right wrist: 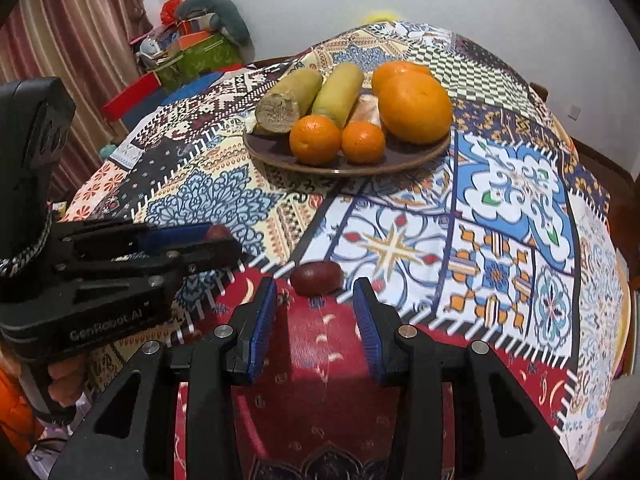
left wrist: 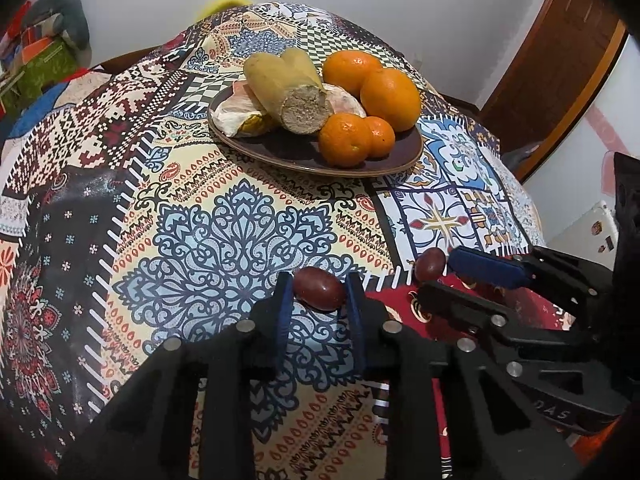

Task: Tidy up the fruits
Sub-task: 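Grasp a date with the left tool while the right tool grasps the other date, then carry both dates over the plate, lower them beside the mandarins and open both tools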

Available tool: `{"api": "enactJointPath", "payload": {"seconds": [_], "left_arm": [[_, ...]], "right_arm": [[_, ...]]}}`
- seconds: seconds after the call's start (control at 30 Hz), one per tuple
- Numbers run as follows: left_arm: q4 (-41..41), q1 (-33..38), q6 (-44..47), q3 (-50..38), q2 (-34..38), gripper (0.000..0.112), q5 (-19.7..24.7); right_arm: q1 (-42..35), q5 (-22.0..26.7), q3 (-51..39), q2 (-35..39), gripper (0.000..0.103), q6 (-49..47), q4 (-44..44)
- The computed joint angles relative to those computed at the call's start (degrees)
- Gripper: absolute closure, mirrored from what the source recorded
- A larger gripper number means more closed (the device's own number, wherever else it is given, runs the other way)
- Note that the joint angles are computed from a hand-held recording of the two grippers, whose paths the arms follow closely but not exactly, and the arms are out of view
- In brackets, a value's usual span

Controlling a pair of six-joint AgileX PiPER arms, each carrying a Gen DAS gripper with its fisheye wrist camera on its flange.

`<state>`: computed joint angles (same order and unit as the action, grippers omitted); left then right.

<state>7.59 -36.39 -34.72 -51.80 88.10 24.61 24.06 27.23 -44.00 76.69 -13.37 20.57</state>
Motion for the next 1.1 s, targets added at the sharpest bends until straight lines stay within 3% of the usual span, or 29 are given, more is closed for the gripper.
{"api": "enactJointPath", "payload": {"seconds": [0.1,0.2,0.47,0.73,1.1], "left_arm": [[0.15,0.03,-0.19,0.12,-0.08,0.087,-0.14],[3.24,-0.99,-3.13,-0.16,0.03,0.087,0.51],[5.88,-2.25,-5.52,0.11,-1.78,0.087,1.77],[9.55,-1.56,-7.86,-1.76,-4.29,0.087,4.04],[11.43,0.69,-7.08,-6.20,-3.44,0.087,4.95]], "right_arm": [[0.98,-0.69,-0.43,0.98,0.067,2.37,-2.37],[1.73,-0.66,-0.87,1.19,0.077,4.35,-5.07],[-0.84,0.28,-0.43,-1.09,0.077,-0.01,-0.74],[-2.45,0.28,-1.41,-3.70,0.077,0.83,-2.13],[-6.30,-0.08,-5.07,-3.39,0.077,-3.02,0.78]]}}
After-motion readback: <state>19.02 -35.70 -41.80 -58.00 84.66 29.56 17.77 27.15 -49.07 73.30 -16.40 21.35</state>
